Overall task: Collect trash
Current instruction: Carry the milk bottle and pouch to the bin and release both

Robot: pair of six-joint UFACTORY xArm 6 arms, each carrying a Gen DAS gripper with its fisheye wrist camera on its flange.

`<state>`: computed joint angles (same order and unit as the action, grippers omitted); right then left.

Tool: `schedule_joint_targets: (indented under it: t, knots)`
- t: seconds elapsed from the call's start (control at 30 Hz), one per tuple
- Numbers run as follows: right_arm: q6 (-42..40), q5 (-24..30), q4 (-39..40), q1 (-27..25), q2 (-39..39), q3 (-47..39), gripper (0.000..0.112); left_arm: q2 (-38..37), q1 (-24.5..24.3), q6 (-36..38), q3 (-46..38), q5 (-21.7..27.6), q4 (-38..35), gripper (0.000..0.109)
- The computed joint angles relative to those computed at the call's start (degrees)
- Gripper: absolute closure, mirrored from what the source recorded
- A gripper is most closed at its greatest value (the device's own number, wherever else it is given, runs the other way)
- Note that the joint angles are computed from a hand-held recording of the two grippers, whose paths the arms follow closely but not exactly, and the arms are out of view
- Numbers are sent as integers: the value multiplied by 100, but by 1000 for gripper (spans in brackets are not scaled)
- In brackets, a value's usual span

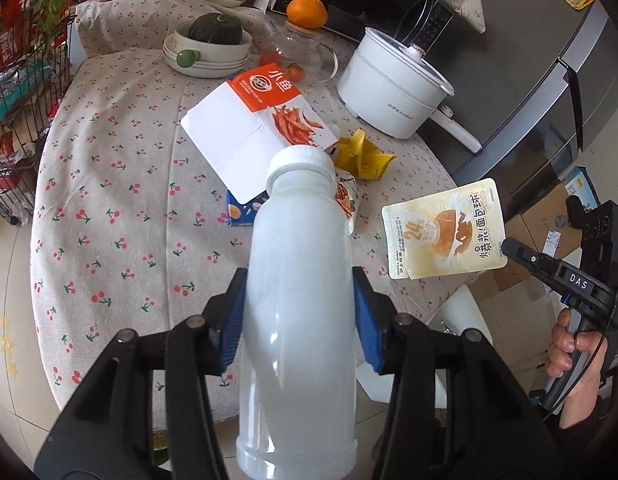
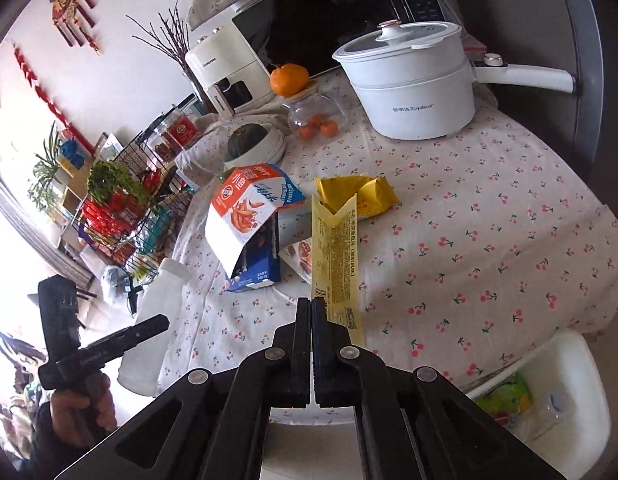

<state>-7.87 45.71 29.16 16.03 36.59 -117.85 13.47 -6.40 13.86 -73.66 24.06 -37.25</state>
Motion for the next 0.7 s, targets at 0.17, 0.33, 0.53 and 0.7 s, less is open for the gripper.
schedule_joint_targets:
  t: [0.17,0.33,0.53,0.7]
  knots:
    - [-113,-315,-3,-175,-753,983,111,27,-241,265,-123,44,-193,57]
    - [-219,-561,7,-347,-1536,1949,111,122,-481,485,-336,167,-410,57]
    - [-195,-711,-175,-643,-2491,3125,111,285,-834,705,-621,349,-463,57]
    - [-213,-677,-204,-954,-2977,3855,111,483,-1105,754,-910,529,-385,57]
